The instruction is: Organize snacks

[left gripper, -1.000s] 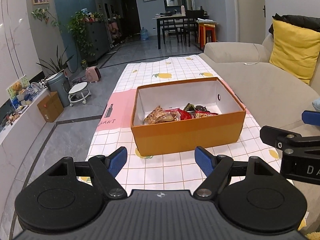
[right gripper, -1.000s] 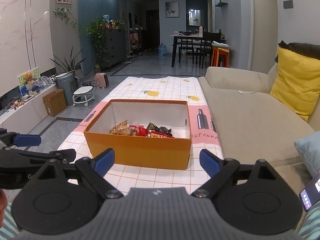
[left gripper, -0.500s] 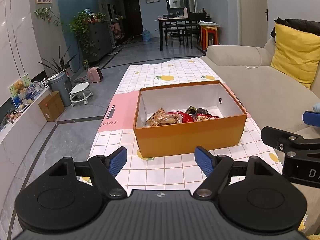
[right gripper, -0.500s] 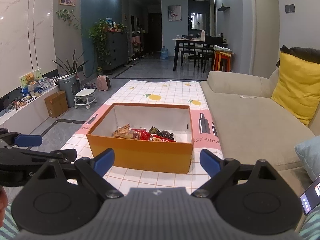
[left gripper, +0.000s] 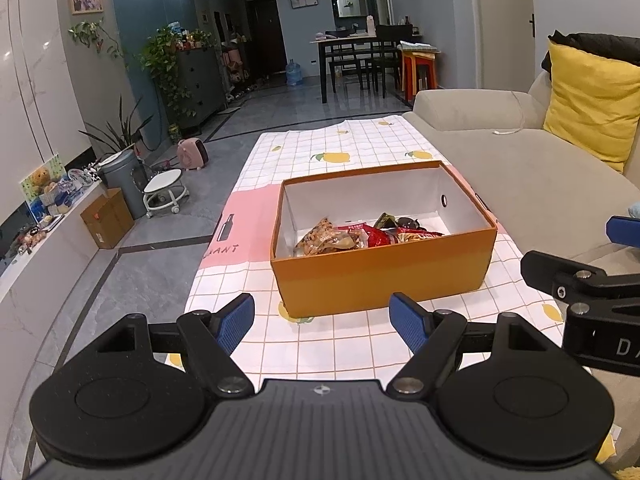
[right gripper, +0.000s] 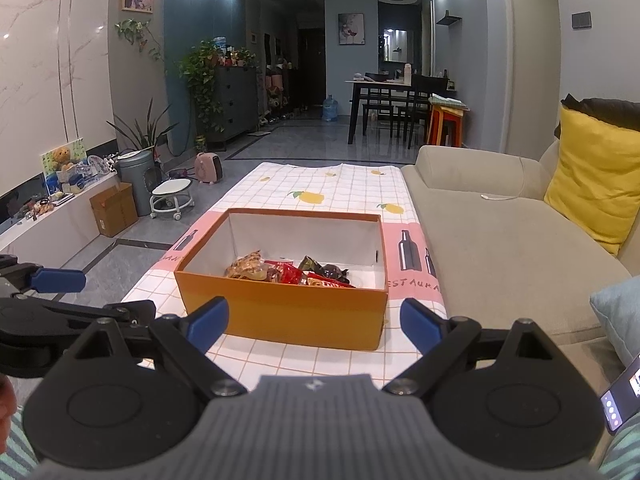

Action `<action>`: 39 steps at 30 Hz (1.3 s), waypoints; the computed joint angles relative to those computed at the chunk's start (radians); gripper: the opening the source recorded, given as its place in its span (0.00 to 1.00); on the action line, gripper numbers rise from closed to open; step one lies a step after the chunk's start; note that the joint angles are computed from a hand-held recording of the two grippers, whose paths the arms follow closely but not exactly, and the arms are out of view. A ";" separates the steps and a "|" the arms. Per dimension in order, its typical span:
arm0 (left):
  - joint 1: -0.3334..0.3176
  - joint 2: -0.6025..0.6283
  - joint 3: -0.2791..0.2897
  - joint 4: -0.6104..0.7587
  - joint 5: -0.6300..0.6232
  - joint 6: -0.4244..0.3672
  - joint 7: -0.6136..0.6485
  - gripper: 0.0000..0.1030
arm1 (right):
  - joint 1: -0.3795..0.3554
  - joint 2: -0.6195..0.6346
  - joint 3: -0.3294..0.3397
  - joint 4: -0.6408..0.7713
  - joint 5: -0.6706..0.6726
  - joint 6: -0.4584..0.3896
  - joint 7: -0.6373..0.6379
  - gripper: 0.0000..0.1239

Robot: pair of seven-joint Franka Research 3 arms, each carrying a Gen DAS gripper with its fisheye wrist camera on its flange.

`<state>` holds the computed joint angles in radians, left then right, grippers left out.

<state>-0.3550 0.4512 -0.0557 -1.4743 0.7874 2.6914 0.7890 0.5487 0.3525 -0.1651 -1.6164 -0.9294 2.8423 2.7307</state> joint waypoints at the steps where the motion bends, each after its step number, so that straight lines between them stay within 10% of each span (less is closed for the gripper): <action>1: 0.000 -0.002 0.002 -0.004 0.003 0.004 -0.004 0.87 | 0.000 0.001 0.002 0.003 0.003 -0.002 -0.006 0.72; 39: 0.010 -0.015 -0.004 -0.017 -0.005 0.008 -0.018 0.86 | 0.013 0.016 -0.012 0.010 0.017 0.008 -0.027 0.73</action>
